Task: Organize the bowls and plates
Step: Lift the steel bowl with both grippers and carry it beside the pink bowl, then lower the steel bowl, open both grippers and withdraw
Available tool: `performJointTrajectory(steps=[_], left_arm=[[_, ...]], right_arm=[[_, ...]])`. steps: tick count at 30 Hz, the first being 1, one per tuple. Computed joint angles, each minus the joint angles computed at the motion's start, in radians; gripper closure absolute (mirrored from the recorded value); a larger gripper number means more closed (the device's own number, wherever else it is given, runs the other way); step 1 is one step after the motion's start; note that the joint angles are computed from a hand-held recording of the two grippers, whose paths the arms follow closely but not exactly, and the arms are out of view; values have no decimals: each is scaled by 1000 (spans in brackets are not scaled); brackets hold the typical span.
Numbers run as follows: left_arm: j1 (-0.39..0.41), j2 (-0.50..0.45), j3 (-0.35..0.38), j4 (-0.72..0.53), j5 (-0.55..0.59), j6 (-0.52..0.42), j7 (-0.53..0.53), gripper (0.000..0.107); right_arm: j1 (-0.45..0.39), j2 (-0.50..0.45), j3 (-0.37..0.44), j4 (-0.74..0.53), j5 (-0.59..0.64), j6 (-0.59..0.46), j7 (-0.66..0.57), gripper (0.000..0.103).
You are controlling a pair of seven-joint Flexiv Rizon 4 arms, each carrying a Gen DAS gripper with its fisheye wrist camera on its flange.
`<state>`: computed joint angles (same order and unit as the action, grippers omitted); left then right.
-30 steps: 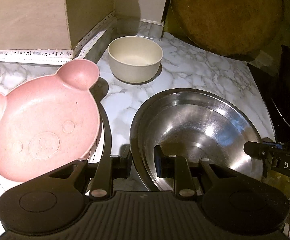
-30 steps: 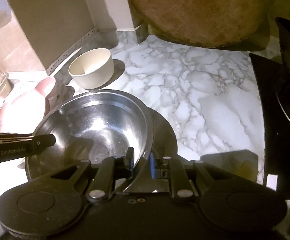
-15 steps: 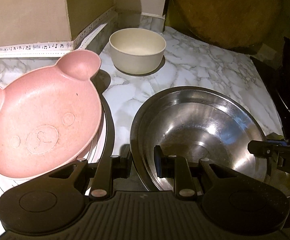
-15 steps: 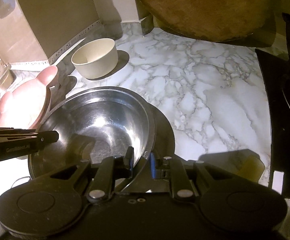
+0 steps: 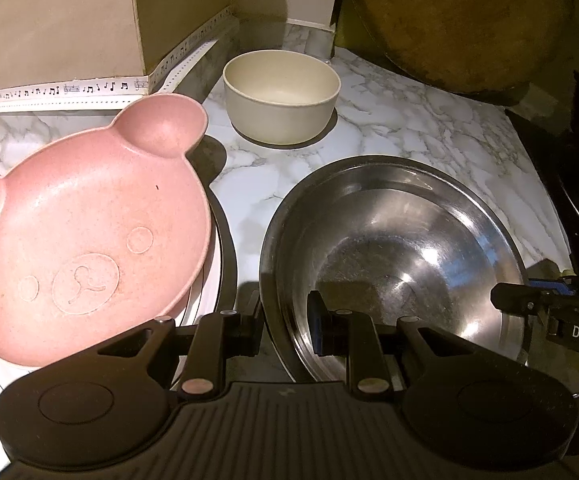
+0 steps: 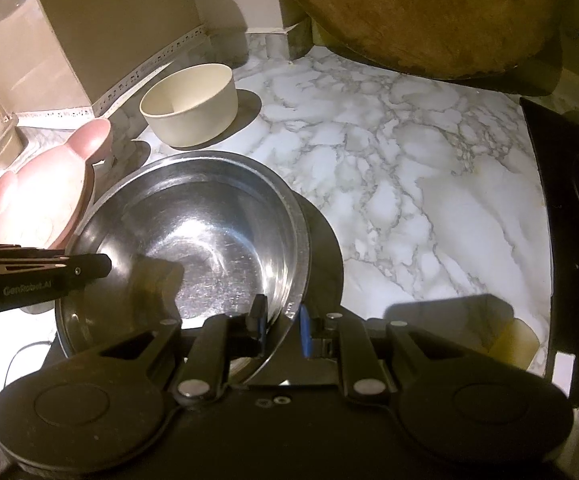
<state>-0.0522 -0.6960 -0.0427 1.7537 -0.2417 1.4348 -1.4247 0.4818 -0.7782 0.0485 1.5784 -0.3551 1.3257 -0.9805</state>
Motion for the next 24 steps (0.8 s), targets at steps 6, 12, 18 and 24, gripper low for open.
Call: performJointTrajectory(steps=[6,12,18,24], left_arm=[[33,4,-40,8,-22,-5,19,85],[62,14,-73,23,-51,-5,40,82],[109,49,-130,72,-85,22,83,80],[167,103,-202,141,-122,84,136,80]], right_arm=[[-4,-4,7,-10,7,-12,-4,81],[4,7,-7,-4,0,-10,9,78],[10,43,-10,25,-16,21,2,72],[14,71,12,36,-30,49,-38,67]])
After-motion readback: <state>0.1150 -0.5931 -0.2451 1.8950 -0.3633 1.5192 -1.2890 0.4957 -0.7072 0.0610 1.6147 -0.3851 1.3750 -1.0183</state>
